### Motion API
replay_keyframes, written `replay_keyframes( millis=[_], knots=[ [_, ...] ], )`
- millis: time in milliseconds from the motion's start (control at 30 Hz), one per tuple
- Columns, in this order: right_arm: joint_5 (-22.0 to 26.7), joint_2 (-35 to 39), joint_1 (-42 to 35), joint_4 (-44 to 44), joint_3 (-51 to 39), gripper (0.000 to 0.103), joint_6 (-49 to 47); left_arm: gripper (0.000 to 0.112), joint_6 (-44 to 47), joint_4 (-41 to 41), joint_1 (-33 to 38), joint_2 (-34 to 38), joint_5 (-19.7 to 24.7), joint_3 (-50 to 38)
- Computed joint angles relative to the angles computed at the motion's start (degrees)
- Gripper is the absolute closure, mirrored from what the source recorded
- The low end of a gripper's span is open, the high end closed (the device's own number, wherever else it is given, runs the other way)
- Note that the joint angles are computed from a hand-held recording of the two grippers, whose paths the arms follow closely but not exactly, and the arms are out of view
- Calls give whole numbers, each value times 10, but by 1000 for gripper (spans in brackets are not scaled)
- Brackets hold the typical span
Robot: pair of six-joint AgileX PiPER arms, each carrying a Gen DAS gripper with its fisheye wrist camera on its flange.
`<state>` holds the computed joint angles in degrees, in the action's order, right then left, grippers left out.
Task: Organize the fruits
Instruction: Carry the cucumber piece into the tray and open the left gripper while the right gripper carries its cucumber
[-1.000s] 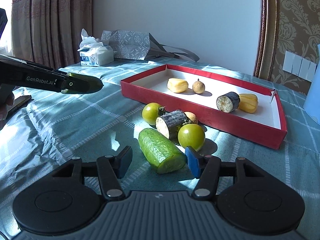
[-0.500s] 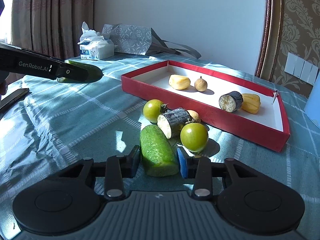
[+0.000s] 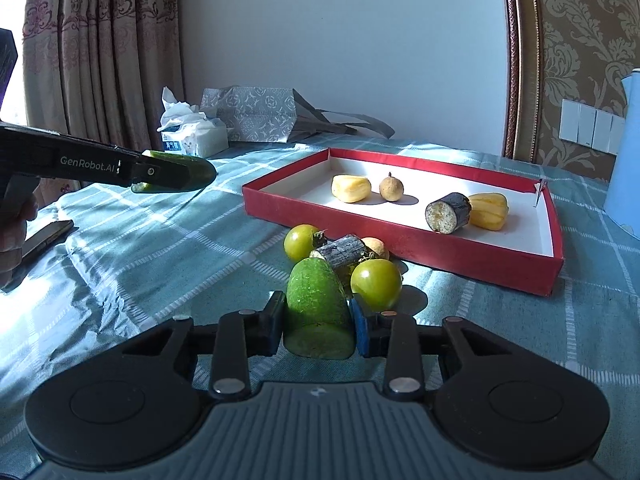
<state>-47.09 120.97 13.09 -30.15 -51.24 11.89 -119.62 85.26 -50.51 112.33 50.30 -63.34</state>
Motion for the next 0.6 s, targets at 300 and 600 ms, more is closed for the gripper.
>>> replay_keyframes(
  millis=[300, 600],
  knots=[
    [-65, 1, -62, -26, 10, 69, 90, 83, 53, 1, 14, 24, -14, -63],
    [-75, 4, -70, -38, 9, 69, 107, 83, 137, -4, 46, 81, -54, -179]
  ],
)
